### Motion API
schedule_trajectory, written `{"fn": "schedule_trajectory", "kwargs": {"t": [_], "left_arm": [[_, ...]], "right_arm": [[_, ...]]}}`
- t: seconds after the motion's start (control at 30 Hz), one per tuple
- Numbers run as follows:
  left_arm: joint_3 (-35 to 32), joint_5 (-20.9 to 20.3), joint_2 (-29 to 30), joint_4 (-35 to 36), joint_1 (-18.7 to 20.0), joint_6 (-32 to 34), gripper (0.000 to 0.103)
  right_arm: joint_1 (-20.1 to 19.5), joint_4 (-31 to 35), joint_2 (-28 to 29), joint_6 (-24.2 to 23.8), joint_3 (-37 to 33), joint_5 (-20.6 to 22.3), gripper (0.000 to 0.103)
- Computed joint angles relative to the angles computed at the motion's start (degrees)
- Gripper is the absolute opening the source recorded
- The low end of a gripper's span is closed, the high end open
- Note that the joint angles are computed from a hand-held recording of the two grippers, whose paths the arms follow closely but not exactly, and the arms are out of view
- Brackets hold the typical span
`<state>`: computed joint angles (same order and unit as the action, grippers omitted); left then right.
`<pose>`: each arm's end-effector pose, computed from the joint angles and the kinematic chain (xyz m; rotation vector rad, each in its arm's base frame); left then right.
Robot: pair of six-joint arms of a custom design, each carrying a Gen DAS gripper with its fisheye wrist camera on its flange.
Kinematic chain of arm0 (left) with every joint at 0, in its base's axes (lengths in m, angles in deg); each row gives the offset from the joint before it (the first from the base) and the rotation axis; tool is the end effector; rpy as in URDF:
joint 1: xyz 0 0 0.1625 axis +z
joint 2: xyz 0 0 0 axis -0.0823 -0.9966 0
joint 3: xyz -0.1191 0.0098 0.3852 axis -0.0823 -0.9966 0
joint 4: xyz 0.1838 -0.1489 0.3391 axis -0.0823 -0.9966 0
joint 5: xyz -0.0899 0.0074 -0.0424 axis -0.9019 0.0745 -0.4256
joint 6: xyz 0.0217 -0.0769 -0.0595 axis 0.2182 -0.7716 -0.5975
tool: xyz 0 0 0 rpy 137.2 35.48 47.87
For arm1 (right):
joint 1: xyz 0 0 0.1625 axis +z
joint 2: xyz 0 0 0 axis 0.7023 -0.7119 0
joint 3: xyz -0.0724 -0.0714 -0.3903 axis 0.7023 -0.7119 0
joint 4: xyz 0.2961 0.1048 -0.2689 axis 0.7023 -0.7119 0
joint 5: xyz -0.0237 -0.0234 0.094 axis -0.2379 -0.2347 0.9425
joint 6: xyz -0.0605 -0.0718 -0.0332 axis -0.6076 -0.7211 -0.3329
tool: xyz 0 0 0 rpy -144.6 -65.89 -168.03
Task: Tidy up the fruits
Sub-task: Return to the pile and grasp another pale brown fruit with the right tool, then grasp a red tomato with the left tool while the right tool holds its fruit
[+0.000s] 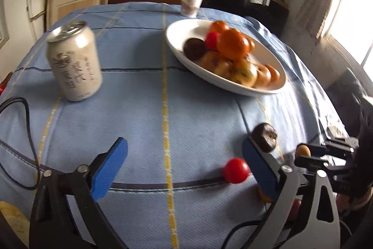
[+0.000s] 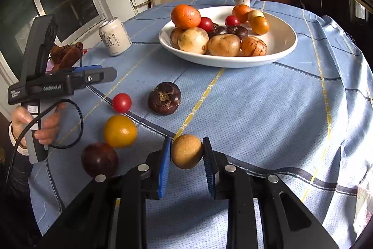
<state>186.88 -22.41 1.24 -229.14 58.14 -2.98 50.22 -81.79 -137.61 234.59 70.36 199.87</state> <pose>-0.0921 -0.4219 0.1230 0.9621 2.5422 -0.5199 0.1170 -0.2979 0.0199 0.4014 -2.4766 0.8021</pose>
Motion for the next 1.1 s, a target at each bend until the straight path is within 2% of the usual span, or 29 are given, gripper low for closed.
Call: {"fn": "schedule_trajectory", "kwargs": {"t": [0.03, 0.1, 0.33, 0.63, 0.7, 0.9, 1.1], "left_arm": [[0.1, -0.7, 0.0, 0.8, -0.2, 0.8, 0.078], [0.1, -2.6, -0.3, 2.4, -0.1, 1.9, 0.068], [0.5, -6.9, -1.4, 6.9, -0.2, 4.3, 0.06], [1.5, -7.1, -0.9, 8.7, -1.6, 5.7, 0.052], [1.2, -7.8, -0.9, 9.6, -1.3, 5.9, 0.043], [1.2, -8.5, -1.1, 10.1, -1.5, 6.0, 0.028], [1.1, -8.6, -1.4, 10.2, -1.3, 5.6, 0.026]], "right_arm": [[0.1, -0.1, 0.1, -0.1, 0.0, 0.1, 0.027], [0.0, -0.2, -0.1, -0.2, 0.1, -0.2, 0.027], [-0.3, -0.4, -0.2, -0.2, 0.3, -0.2, 0.027], [0.1, -0.3, 0.0, -0.4, 0.2, 0.2, 0.027], [0.1, -0.4, 0.1, -0.5, 0.2, 0.4, 0.027], [0.2, -0.4, 0.3, -0.4, 0.1, 0.7, 0.027], [0.0, -0.4, 0.2, -0.4, 0.2, 0.5, 0.027]]}}
